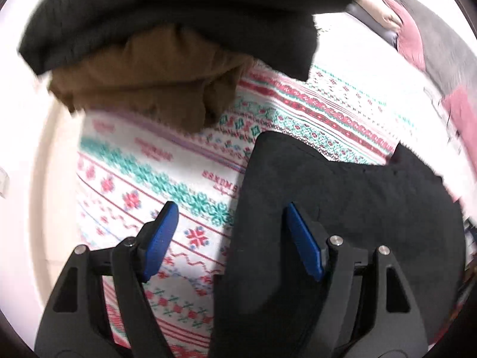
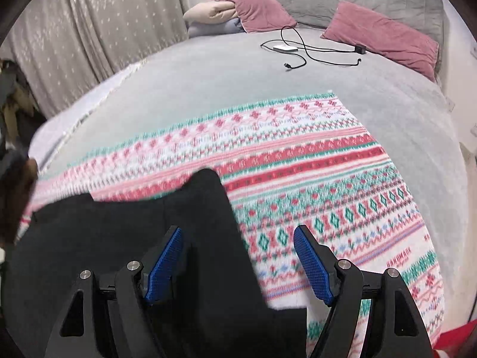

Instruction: Fold large clothes

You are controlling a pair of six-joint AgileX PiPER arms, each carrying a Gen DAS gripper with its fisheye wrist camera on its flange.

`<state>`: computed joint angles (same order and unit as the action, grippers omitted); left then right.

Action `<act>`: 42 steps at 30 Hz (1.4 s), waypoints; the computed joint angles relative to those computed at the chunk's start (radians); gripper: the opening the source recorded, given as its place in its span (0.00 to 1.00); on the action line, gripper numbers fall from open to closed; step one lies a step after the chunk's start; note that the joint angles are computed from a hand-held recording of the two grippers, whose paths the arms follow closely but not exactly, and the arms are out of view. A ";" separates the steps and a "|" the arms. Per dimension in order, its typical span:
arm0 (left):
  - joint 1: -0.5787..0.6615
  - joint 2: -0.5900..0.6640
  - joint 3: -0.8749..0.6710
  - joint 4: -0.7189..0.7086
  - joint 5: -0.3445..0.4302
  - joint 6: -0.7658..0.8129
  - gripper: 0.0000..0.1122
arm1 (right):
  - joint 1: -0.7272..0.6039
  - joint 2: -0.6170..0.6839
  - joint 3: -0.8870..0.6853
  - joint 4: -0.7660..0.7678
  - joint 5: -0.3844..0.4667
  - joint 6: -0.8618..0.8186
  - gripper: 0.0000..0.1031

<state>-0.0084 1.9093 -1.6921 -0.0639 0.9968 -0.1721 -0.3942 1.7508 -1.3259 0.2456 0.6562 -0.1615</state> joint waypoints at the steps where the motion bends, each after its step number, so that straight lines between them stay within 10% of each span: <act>1: -0.004 -0.017 0.029 -0.016 -0.015 0.004 0.57 | -0.038 0.001 -0.008 0.061 0.030 -0.064 0.75; 3: -0.016 -0.026 0.058 -0.102 -0.053 0.076 0.17 | -0.072 0.075 -0.077 0.248 0.127 -0.184 0.68; 4: -0.030 -0.033 0.067 -0.096 -0.066 0.077 0.07 | -0.073 0.092 -0.088 0.298 0.156 -0.212 0.33; 5: -0.060 -0.062 0.099 -0.051 -0.112 0.060 0.06 | -0.063 0.097 -0.084 0.308 0.159 -0.221 0.11; 9: -0.155 -0.186 0.195 0.060 -0.316 0.048 0.05 | 0.016 -0.047 0.082 0.203 -0.068 -0.204 0.04; 14: -0.189 -0.128 0.094 0.137 -0.361 -0.007 0.06 | 0.016 -0.155 0.177 0.056 -0.233 -0.077 0.04; 23: -0.223 0.159 -0.132 0.327 -0.119 -0.115 0.15 | -0.028 -0.021 0.095 -0.088 -0.072 0.103 0.27; 27: -0.263 0.059 -0.081 0.350 -0.102 -0.119 0.36 | -0.008 -0.159 0.163 -0.181 -0.061 0.157 0.37; 32: -0.330 -0.166 0.193 0.142 -0.260 -0.038 0.69 | 0.121 -0.376 0.308 -0.009 -0.010 0.000 0.63; 37: -0.356 -0.232 0.386 0.023 -0.278 0.004 0.70 | 0.305 -0.443 0.460 -0.088 -0.014 0.050 0.66; 42: -0.281 -0.359 0.517 0.177 -0.251 -0.145 0.70 | 0.105 -0.509 0.527 -0.173 0.012 0.086 0.66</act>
